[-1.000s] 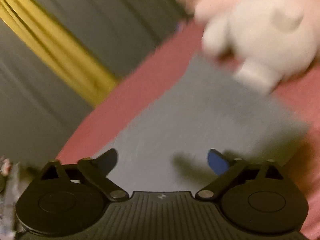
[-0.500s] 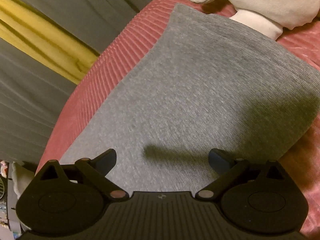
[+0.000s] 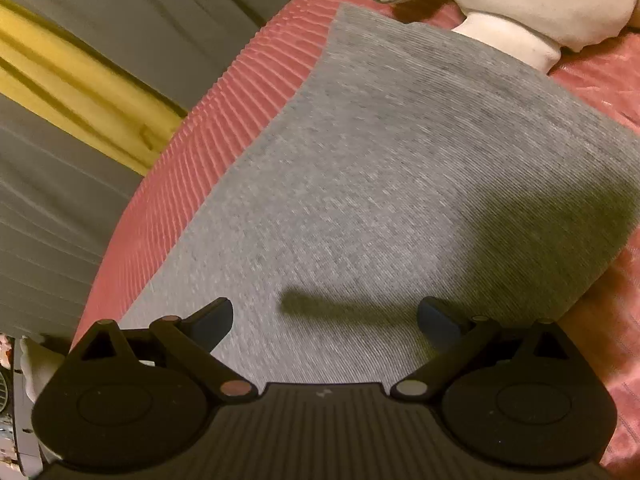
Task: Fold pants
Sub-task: 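Open the right tool and hold both tools above the pants, then grasp the grey pant cuff with the right tool and lift it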
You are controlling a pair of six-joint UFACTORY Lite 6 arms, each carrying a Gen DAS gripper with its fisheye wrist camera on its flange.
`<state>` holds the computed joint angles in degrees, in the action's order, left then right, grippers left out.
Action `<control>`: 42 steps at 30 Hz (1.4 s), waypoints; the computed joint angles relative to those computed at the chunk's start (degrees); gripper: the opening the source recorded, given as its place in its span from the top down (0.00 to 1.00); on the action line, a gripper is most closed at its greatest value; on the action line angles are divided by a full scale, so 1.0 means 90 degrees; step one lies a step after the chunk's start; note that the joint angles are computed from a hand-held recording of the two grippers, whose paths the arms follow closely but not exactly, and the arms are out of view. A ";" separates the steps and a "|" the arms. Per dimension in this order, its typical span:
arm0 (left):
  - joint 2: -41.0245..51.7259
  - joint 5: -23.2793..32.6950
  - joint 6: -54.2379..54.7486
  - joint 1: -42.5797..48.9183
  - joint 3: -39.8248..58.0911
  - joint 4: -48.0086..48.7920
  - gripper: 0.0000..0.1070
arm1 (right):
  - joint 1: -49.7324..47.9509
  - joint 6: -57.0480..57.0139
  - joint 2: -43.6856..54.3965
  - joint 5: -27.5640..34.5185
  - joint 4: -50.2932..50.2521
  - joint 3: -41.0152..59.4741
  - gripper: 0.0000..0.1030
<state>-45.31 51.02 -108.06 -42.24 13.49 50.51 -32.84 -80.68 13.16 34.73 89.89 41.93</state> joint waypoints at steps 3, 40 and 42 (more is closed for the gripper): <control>0.0072 -0.0068 0.0036 0.0095 0.0013 -0.0051 0.04 | 0.0349 0.0121 -0.0068 -0.0426 -0.0175 0.0076 0.04; 0.1055 0.0266 -0.0033 -0.0400 0.0303 -0.0013 0.04 | -0.4113 -0.0552 0.1396 0.2901 -0.0860 0.0560 0.54; 0.1086 0.0273 -0.0033 -0.0403 0.0323 -0.0014 0.04 | -0.4198 -0.0479 0.1677 0.2784 -0.0934 0.0716 0.67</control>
<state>-35.54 53.48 -108.36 -45.87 16.40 50.38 -70.63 -84.99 28.25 59.78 81.49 48.37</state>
